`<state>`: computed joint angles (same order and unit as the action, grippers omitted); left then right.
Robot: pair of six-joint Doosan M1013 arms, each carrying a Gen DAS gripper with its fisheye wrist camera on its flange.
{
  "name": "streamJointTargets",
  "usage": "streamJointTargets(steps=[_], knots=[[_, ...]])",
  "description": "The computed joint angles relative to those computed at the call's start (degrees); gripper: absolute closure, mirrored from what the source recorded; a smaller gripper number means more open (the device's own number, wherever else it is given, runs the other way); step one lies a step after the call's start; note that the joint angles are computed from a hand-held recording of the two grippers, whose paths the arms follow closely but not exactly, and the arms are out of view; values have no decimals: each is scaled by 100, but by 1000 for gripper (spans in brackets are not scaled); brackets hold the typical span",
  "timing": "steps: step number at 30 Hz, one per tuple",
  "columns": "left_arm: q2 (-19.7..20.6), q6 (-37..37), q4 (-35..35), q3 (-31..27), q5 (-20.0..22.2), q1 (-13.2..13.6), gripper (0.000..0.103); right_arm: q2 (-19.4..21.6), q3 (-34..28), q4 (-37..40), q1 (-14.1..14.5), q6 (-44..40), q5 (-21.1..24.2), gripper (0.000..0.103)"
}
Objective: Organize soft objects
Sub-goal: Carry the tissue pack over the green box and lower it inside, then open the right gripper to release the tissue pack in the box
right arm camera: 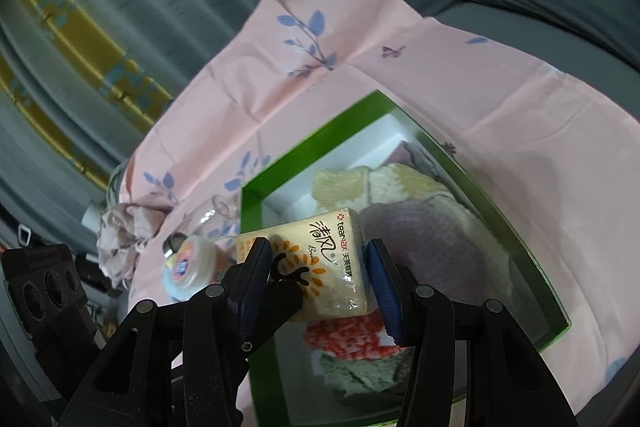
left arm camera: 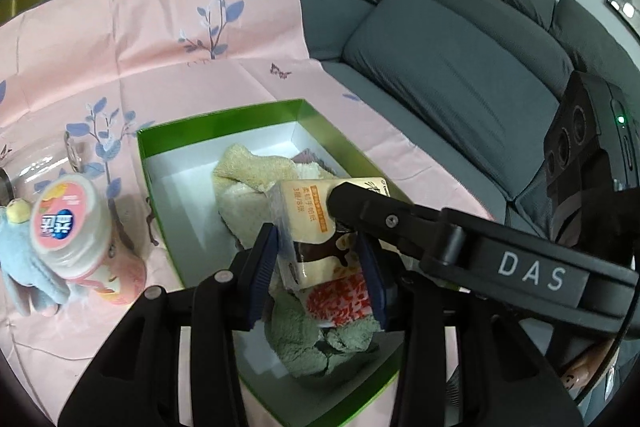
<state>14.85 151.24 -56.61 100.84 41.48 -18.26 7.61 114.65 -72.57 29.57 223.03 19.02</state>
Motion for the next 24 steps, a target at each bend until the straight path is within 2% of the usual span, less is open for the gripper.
streamJointTargets(steps=[11, 24], knots=[[137, -743, 798, -168, -55, -154, 63, 92, 16, 976, -199, -713, -250, 51], [246, -1543, 1540, -248, -132, -293, 62, 192, -127, 2594, -271, -2275, -48, 50]])
